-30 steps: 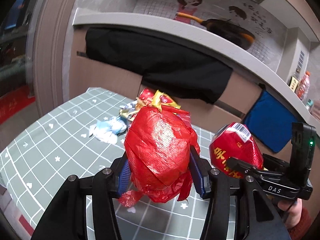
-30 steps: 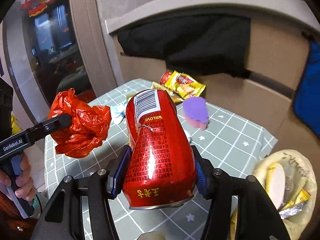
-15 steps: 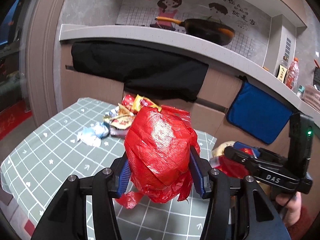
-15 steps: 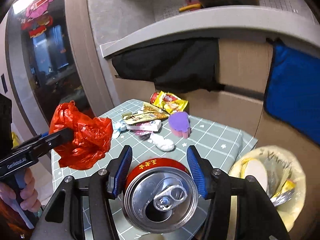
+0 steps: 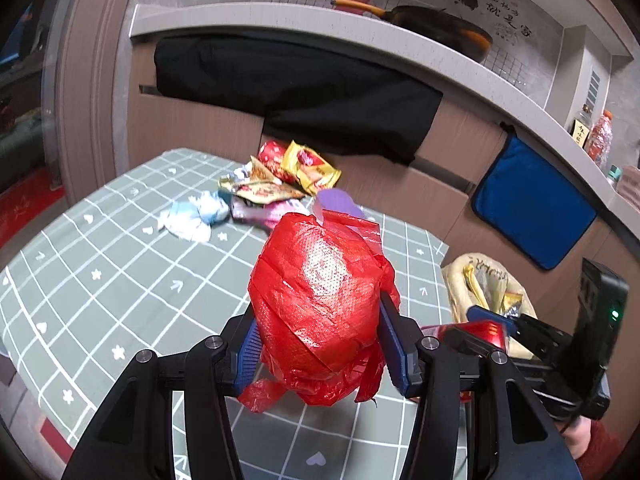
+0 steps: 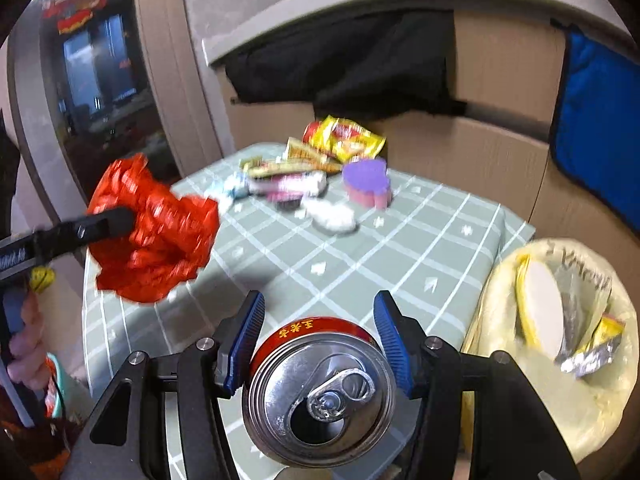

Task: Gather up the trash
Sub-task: 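Carry the red bag with the left tool while the right tool carries the can to the bin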

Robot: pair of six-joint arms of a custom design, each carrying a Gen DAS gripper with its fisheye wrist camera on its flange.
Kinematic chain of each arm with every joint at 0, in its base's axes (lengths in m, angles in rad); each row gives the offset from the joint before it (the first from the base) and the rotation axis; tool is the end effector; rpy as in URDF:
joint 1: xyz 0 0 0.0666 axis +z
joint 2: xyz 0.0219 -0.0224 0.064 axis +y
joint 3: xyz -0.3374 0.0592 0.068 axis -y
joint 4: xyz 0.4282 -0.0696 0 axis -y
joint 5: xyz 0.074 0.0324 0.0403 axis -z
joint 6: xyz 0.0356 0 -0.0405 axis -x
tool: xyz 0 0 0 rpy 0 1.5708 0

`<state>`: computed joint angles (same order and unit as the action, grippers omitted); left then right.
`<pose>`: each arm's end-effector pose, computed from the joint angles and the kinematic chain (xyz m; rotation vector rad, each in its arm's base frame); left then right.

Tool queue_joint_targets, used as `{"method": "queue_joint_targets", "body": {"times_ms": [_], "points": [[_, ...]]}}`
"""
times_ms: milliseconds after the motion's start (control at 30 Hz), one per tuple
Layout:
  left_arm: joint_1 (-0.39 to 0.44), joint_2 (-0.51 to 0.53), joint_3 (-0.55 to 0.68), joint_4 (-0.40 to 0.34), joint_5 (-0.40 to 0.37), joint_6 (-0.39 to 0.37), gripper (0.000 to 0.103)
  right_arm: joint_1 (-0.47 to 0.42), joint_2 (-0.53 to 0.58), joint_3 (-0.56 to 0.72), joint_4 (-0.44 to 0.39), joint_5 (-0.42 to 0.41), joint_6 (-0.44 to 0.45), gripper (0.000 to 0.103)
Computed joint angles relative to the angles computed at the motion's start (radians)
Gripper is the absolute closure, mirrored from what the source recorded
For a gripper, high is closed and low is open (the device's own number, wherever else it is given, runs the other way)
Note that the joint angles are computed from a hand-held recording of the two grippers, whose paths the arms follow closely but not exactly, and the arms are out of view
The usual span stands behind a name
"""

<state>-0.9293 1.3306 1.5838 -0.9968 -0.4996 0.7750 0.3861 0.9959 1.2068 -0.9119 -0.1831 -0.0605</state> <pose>0.3123 -0.3903 0.5104 -0.0766 2.2296 -0.3601 0.3658 0.1553 0.4699 -0.4685 2.2483 0.4415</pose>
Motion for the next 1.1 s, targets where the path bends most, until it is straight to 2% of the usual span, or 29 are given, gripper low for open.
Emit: {"method": "queue_joint_targets", "body": {"times_ms": [133, 233, 300, 367, 433, 567, 800, 967, 1000, 1067, 1100], "points": [[0.004, -0.006, -0.024, 0.011, 0.03, 0.016, 0.05, 0.007, -0.025, -0.017, -0.062, -0.011, 0.003, 0.047], [0.01, -0.01, -0.039, 0.017, 0.056, 0.034, 0.05, 0.0, 0.001, -0.011, -0.153, -0.09, 0.009, 0.046], [0.014, -0.012, -0.045, 0.015, 0.071, 0.042, 0.05, -0.013, 0.013, -0.02, -0.177, -0.16, -0.009, 0.047], [0.016, -0.015, -0.051, 0.016, 0.079, 0.048, 0.05, -0.015, 0.042, -0.013, -0.204, -0.179, -0.028, 0.046], [0.019, -0.021, -0.059, 0.018, 0.081, 0.051, 0.05, -0.033, 0.048, -0.027, -0.184, -0.246, -0.071, 0.045], [0.027, -0.029, -0.072, 0.022, 0.101, 0.066, 0.05, -0.03, 0.074, -0.002, -0.206, -0.267, -0.082, 0.039], [0.034, -0.033, -0.083, 0.017, 0.121, 0.083, 0.05, -0.002, 0.088, 0.015, -0.222, -0.249, -0.061, 0.019], [0.036, -0.032, -0.081, 0.01, 0.132, 0.088, 0.05, 0.029, 0.105, 0.034, -0.247, -0.209, 0.001, 0.008], [0.036, -0.031, -0.08, 0.01, 0.133, 0.087, 0.05, 0.035, 0.105, 0.035, -0.25, -0.199, 0.011, 0.008], [0.035, -0.029, -0.077, 0.011, 0.137, 0.082, 0.05, 0.043, 0.109, 0.038, -0.25, -0.171, 0.025, 0.014], [0.034, -0.026, -0.074, 0.011, 0.136, 0.078, 0.05, 0.048, 0.103, 0.035, -0.241, -0.146, 0.014, 0.036]]}}
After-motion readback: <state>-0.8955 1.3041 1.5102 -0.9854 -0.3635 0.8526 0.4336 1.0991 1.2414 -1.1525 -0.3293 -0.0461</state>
